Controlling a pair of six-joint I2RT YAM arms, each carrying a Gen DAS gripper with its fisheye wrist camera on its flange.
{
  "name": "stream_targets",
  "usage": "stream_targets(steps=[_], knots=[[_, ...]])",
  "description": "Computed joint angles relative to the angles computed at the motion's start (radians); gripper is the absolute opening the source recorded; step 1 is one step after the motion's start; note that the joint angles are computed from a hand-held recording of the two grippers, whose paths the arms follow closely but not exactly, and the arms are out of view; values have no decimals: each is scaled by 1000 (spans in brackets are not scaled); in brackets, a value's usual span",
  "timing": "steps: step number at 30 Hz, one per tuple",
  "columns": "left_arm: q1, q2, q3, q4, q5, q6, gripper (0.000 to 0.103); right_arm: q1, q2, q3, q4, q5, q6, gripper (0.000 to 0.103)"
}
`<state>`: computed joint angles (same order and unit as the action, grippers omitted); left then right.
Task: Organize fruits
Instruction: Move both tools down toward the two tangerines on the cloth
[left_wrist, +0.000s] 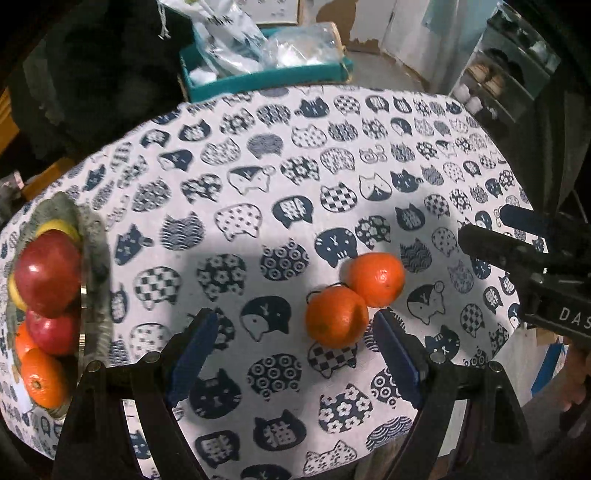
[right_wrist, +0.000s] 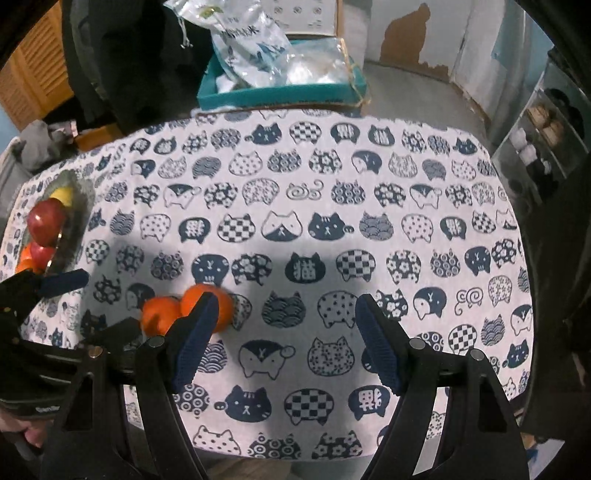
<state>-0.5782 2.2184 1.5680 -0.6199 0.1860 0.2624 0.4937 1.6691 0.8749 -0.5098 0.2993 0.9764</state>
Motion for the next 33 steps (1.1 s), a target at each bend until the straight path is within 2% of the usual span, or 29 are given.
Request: stream_targets(steps=[9,15,23,33], knots=[[-18,81,45,-24,21,-10,85,-33,17,-66,81,-60,28,77],[-13,133,103,-75,67,-16,75,-39,38,-74,105,-74,30,77],[-24,161,127,-103,105,10,46,-42,52,-70,126,-87,19,77],[-5,119,83,-54,66,24,45,-26,95,-32,165,-106,-21,77]])
